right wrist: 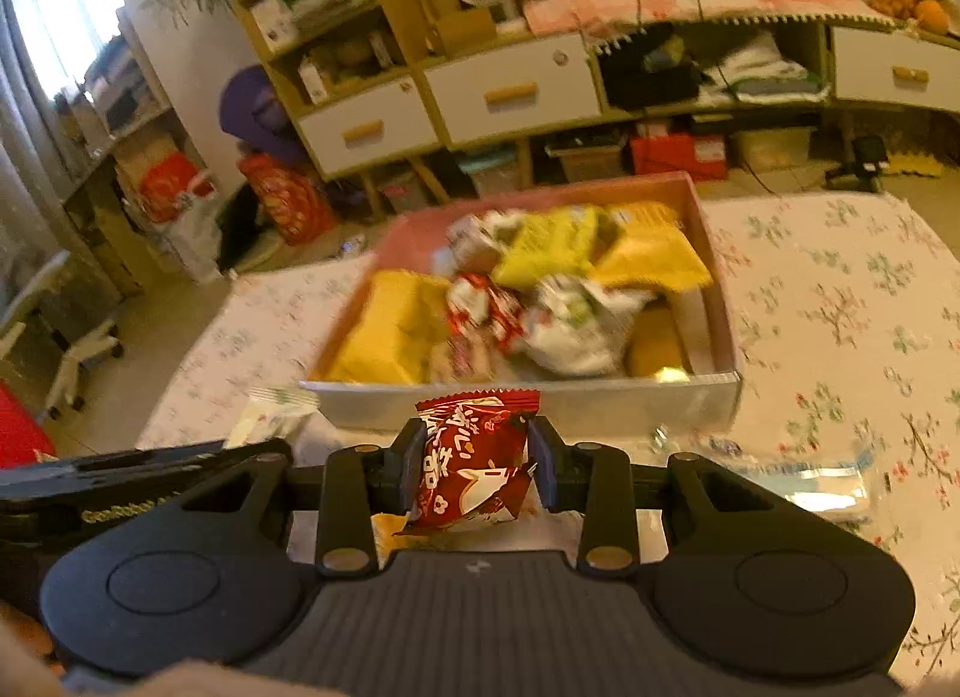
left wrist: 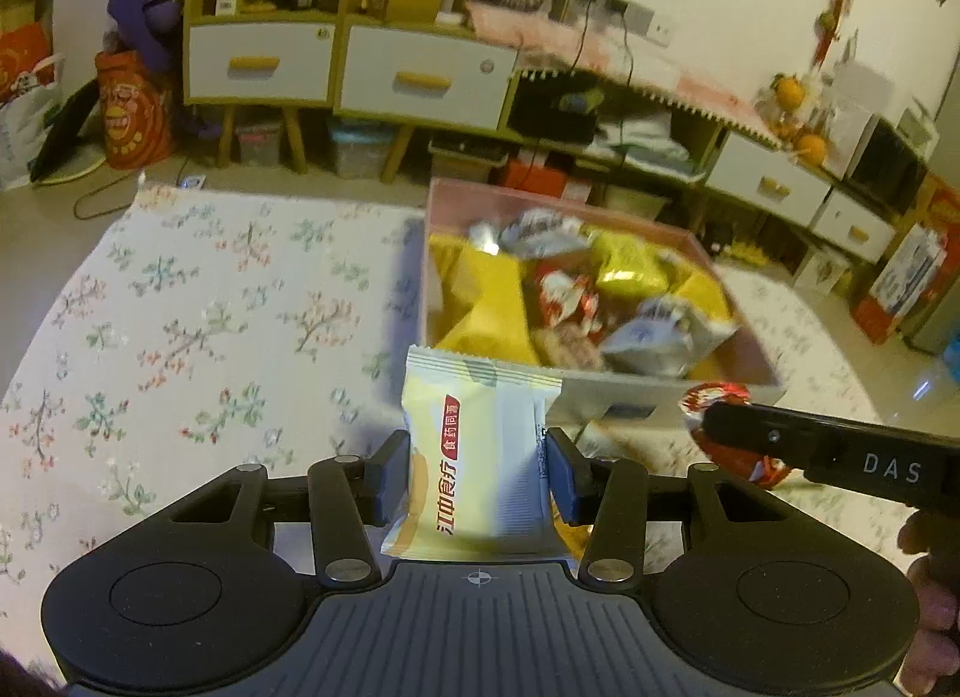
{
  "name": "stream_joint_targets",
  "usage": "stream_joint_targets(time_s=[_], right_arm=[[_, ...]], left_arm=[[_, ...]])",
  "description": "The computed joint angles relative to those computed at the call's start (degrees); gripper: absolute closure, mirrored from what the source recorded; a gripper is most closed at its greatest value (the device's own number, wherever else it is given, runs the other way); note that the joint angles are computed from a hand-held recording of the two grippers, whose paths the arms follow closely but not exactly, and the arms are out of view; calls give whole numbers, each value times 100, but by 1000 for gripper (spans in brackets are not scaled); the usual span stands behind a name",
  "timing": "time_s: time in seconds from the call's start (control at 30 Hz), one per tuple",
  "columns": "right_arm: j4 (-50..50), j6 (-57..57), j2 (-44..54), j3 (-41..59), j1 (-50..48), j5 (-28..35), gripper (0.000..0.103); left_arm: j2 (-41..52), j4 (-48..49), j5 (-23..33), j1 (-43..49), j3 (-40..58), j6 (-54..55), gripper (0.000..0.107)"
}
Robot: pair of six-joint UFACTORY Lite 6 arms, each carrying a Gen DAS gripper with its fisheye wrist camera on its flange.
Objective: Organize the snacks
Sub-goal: 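Carry both snacks into the box and open both tools to release them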
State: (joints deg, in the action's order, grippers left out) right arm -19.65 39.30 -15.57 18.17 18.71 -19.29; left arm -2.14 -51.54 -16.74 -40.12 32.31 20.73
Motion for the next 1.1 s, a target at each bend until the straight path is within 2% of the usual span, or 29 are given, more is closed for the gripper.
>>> stream_joint_targets(time_s=[0.2,0.5,0.63,0.83,0.9,0.97,1.1], right_arm=[[40,-99,203,195,-73,-396,70],[185,-152,1281,862,-379,-926,70],[-208,362,1577,1057,-597,-1174,69],[-373,563,1664,1121,-593,-1293,70],[-425,661,1644,1117,-629,-1290,69],[-615,815,1623,1084,-707,-1355,63],[-525,648,1599,1071,-724,-1303,60]], left_arm=[[206,-175,20,125,447,461,62],[1277,-55,206,449,1762,725,62],[1838,-62,358,560,2413,684,62],[2482,-819,390,652,3226,1509,62],[2635,-1003,447,697,3417,1679,62],[2730,-798,567,754,3525,1436,62],[2843,-707,627,726,3628,1334,62]])
